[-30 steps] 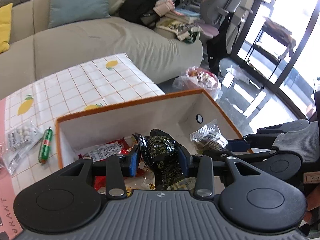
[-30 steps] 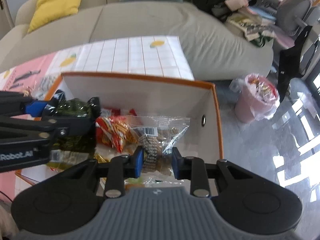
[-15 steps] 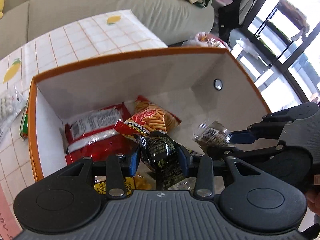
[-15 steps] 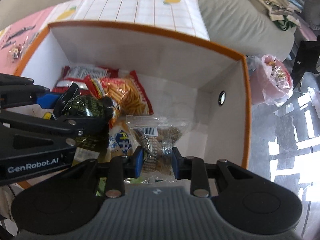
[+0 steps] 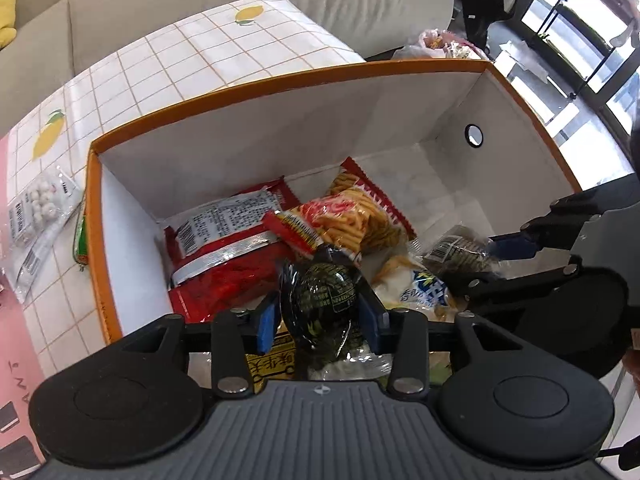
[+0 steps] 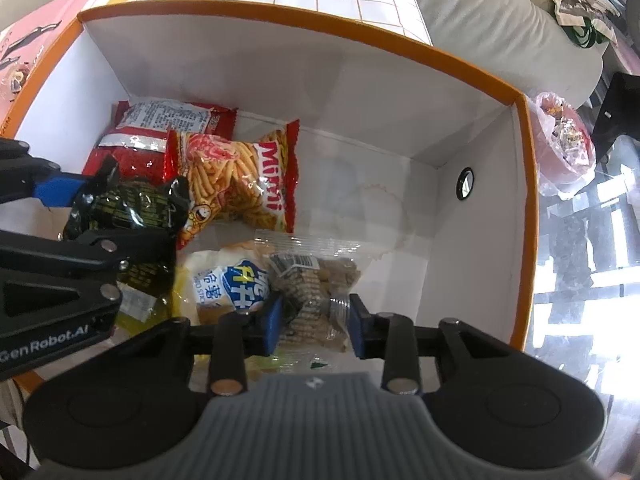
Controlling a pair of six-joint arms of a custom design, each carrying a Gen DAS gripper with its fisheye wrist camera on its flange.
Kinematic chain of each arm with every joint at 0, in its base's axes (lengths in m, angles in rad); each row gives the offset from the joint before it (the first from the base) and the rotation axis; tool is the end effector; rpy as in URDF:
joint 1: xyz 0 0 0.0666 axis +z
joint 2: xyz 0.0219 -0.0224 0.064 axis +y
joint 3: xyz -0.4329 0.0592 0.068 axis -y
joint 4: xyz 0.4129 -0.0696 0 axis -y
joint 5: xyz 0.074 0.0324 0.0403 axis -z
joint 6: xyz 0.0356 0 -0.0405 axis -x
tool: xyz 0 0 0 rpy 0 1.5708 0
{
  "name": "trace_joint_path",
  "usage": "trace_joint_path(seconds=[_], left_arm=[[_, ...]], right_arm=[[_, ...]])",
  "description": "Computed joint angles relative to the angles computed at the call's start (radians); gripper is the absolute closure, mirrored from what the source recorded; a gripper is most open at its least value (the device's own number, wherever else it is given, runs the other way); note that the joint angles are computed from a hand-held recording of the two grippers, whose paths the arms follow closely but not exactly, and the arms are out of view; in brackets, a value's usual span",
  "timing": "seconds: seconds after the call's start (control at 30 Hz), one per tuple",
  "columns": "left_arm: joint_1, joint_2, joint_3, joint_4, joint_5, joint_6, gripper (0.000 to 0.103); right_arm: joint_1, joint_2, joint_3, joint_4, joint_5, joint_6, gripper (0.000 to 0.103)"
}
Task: Organize snacks
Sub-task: 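Open both grippers to drop the packets and withdraw from the box, then move both grippers to the table and grasp the cookie with left while right grasps sausage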
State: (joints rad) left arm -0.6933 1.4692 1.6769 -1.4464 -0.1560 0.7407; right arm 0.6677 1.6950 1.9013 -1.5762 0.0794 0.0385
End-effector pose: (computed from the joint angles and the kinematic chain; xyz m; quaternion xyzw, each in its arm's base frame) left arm 0.3764 -0.3061 0.5500 -0.0362 0.9827 -0.0504 0.1747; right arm 0.4486 0.3497 0.5290 -0.3401 0.9342 -0.0065 0.1075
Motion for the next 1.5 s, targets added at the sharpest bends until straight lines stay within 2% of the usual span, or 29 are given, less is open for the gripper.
trace_joint_path(seconds=[0.3, 0.57, 0.7, 0.83, 0.9, 0.97, 1.17, 1.23, 1.37, 1.5], left_arm=[[-0.011, -0.020, 0.015, 0.000, -0.055, 0.004, 0.043], [-0.032, -0.061, 0.020, -0.005, -0.099, 0.034, 0.040], [-0.054, -0.091, 0.026, -0.023, -0.160, 0.048, 0.039], [-0.082, -0.123, 0.030, -0.043, -0.241, 0.061, 0.038], [-0.095, -0.139, 0.027, -0.049, -0.279, 0.061, 0.038], [-0.111, -0.160, 0.017, -0.050, -0.323, 0.060, 0.037], [-0.154, -0.237, -0.044, -0.050, -0.458, 0.097, 0.036], [-0.163, -0.271, -0.076, -0.050, -0.497, 0.117, 0.036], [-0.164, -0.335, -0.133, -0.079, -0.565, 0.166, 0.036], [-0.135, -0.389, -0.183, -0.099, -0.586, 0.193, 0.036]], right_arm=[[0.020, -0.009, 0.016, 0.004, 0.045, 0.024, 0.062], [0.042, -0.048, 0.010, 0.030, 0.070, 0.039, 0.035], [0.063, -0.077, -0.003, 0.062, 0.107, 0.035, 0.034], [0.086, -0.118, -0.025, 0.107, 0.123, -0.013, 0.034], [0.102, -0.141, -0.042, 0.141, 0.143, -0.048, 0.032], [0.122, -0.167, -0.062, 0.184, 0.165, -0.094, 0.021], [0.184, -0.237, -0.141, 0.328, 0.171, -0.249, 0.021], [0.209, -0.251, -0.162, 0.374, 0.181, -0.296, 0.016], [0.260, -0.257, -0.194, 0.462, 0.206, -0.341, 0.014], [0.306, -0.236, -0.187, 0.521, 0.209, -0.336, 0.014]])
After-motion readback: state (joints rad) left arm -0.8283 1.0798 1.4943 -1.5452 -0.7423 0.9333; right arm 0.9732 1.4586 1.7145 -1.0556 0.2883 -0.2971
